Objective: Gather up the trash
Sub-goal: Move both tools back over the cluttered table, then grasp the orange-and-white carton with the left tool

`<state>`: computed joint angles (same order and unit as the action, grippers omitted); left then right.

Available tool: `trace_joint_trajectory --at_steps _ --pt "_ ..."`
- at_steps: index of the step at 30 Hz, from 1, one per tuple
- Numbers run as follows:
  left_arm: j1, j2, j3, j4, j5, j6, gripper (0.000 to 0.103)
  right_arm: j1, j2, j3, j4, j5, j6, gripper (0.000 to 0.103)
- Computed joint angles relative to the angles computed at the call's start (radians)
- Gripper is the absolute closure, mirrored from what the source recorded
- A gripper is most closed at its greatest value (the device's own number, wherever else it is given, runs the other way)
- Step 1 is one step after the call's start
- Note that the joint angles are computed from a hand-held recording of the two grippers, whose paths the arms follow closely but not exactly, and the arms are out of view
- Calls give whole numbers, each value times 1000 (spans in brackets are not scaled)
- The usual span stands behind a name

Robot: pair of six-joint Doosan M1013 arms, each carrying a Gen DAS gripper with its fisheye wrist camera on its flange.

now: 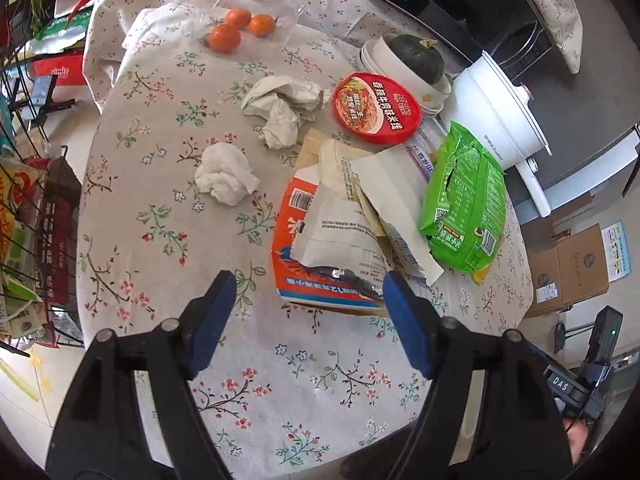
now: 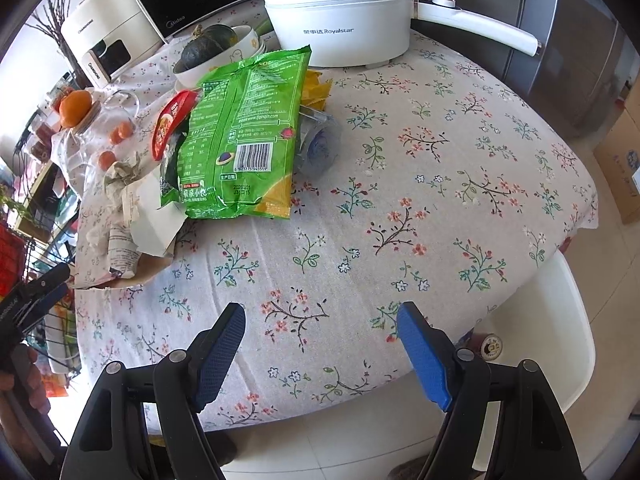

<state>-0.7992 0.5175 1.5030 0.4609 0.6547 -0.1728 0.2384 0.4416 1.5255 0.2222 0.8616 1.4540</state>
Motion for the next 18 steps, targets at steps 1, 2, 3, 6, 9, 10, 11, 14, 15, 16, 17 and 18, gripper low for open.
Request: trace_joint_trajectory --at_steps 1,2,3,6,9,10,11,14,15,16,17,18 --pt "6 5 4 -24 -29 -16 28 1 1 -1 -4 0 1 23" --pt "10 10 8 -39 -49 -38 29 2 2 -1 -10 0 4 23" --pt "12 15 11 -50 -68 -60 34 2 3 -2 -13 1 6 23" --pt "15 18 34 -46 -140 -165 72 1 7 -6 -11 6 8 23" --pt "5 11 47 32 -149 -262 93 2 6 -6 -15 7 8 23" --pt "0 6 47 66 -138 -285 93 2 6 -5 -16 7 6 23" --pt "-6 1 45 99 -119 -300 95 1 4 -4 -15 6 3 23" --pt "-30 -22 40 198 -40 -307 98 3 -2 1 -8 3 -9 23" --pt "-38 -29 39 230 -13 -302 99 4 -4 3 -5 1 -13 23" --pt "-47 -37 41 266 3 -305 99 5 -6 4 -1 0 -18 23" --pt "-55 -44 44 295 21 -308 100 7 -8 6 3 -2 -24 23" --pt "-63 -53 49 327 44 -311 100 8 -9 6 7 -3 -29 23"
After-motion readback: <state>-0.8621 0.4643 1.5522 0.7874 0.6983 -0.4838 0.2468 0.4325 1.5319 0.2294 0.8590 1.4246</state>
